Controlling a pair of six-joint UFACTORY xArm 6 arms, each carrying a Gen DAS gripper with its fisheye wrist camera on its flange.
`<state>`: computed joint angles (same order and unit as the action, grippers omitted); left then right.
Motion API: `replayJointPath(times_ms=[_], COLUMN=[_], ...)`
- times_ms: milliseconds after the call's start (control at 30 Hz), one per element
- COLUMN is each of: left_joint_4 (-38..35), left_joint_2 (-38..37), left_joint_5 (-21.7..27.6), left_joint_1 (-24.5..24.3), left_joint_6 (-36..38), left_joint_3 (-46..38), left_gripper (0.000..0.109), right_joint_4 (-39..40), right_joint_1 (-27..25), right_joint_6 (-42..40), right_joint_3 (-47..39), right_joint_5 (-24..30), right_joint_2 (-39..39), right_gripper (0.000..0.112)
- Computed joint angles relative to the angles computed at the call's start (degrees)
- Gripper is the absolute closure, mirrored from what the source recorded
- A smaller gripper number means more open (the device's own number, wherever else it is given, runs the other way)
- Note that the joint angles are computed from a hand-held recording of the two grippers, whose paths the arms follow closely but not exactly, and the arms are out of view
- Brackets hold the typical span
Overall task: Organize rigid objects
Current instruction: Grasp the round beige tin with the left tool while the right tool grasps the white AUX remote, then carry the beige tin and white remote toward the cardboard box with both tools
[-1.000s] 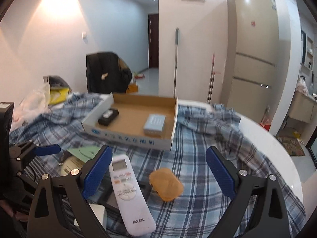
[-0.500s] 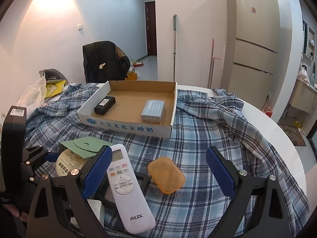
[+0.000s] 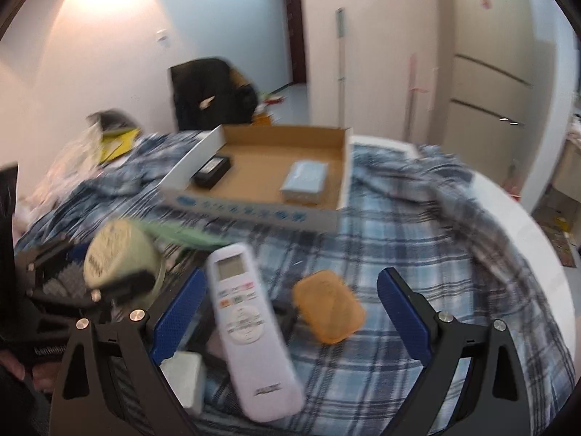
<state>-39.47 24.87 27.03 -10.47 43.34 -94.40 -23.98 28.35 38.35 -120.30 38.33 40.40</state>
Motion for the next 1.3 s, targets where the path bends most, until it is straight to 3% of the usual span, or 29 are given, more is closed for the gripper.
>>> replayJointPath(times_ms=[133, 333, 533, 800, 833, 967, 1167, 1300], left_joint_4=[-10.10, -19.27, -18.54, -16.02, -15.44, -14.32, -13.96, -8.16], left_joint_2=[-2.92, -4.17, -4.36, -4.26, -4.13, -4.06, -4.15, -4.20], left_joint_5=[-6.51, -10.46, -11.38, -11.67, -11.52, -11.53, -13.15, -9.89], left_joint_1=[-0.84, -0.80, -0.63, -0.70, -0.64, -0.53, -0.57, 0.82], left_joint_6=[9.41, 15.39, 13.96, 11.15, 10.50, 8.91, 7.84, 1.63], left_joint_3=[3.52, 4.08, 4.43, 4.69, 4.58, 4.56, 4.64, 3.14], left_gripper=[0.032, 0.032, 0.032, 0.032, 0.032, 0.032, 0.032, 0.032], right_joint_4=[-3.34, 7.95, 10.97, 12.69, 12.15, 8.97, 6.22, 2.78], right_joint_1=[1.16, 0.49, 1.41, 1.30, 1.46, 2.01, 1.46, 1.26], right_joint_6=[0.05, -8.80, -15.13, -16.59, -16.66, -15.24, -10.25, -5.49], right_joint_3=[-3.78, -6.01, -10.06, -15.34, -16.80, -16.31, -10.35, -9.43], right_joint_5=[3.68, 4.15, 7.09, 11.97, 13.38, 14.20, 9.85, 9.82], right_joint_2=[2.60, 4.59, 7.36, 10.56, 11.33, 10.94, 7.14, 5.90], right_gripper=[0.024, 0.040, 0.059, 0.068, 0.073, 0.073, 0.073, 0.073])
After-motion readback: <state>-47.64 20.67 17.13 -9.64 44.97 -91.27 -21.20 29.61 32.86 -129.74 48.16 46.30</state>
